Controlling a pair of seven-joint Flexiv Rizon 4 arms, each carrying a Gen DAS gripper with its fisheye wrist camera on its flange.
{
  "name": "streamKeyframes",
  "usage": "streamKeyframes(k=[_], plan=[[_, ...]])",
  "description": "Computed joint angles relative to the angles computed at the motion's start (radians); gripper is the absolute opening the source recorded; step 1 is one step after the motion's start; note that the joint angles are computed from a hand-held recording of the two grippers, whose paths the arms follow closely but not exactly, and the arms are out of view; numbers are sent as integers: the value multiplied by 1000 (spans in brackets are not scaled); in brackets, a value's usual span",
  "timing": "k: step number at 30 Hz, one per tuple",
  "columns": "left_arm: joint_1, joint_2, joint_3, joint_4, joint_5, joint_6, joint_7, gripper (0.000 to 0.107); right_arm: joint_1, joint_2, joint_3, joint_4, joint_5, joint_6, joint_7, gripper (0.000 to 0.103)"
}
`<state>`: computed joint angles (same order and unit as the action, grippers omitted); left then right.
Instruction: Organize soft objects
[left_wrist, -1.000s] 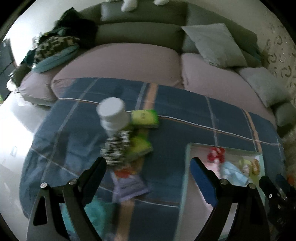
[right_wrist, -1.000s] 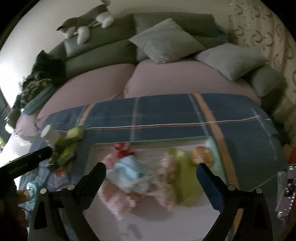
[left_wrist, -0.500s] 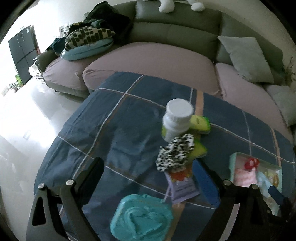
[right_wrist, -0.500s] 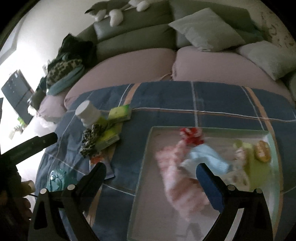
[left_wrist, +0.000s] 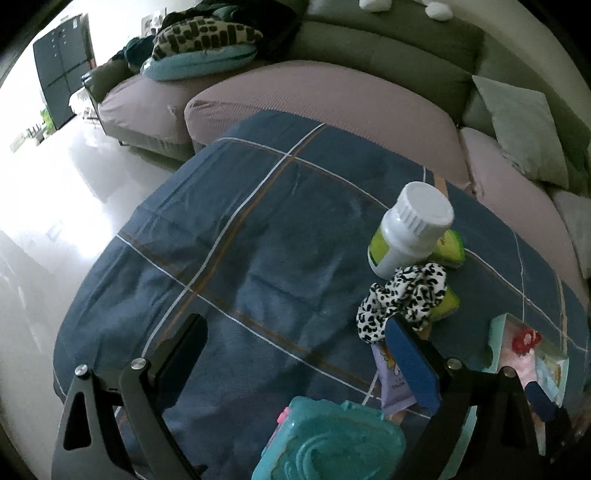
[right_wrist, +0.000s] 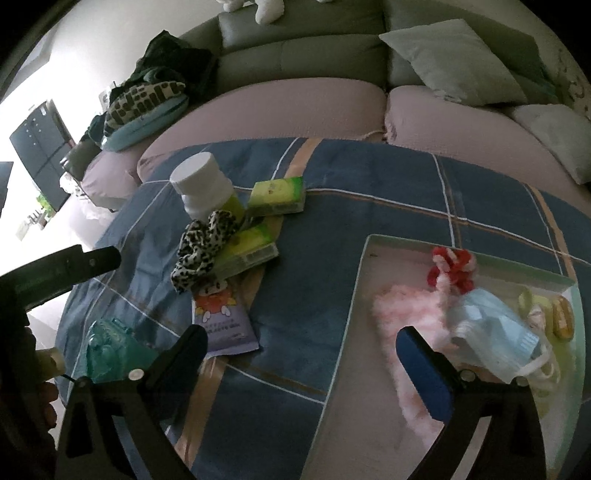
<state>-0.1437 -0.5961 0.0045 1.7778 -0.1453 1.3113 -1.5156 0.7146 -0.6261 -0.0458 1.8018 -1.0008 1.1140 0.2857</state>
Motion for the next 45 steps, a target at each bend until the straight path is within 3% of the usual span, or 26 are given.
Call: streamKeyframes(k=[13,20,25,29,32,37,45], plan=[[58,-42,-82,-27,-70,-16,90,97,2,-50,-12,-53,53,16,-67,103],[67,-58,-82,-50,-111,-69,101,97,3,-82,-21,-88,80,44,-116,103],[66,-66,-83,-70,-116,-96,115,97,0,-128,-5,-149,137,54,-223,103],[25,-87,-26,-124,-73,-163,83,97,-4,-167,3,-185,203,102,-305,102],[9,-94,-4,-149,-38,-195,62,97,-18,-188,23,-198,270,138,-369,98],[25,-88,-29,-146,-36,-180,76,97,-55,-219,82,-228,384,157,-491,90],[24,-79,-16,-135,-25,-171,57,97,-34,-229,65,-227,500,189,-570,77]])
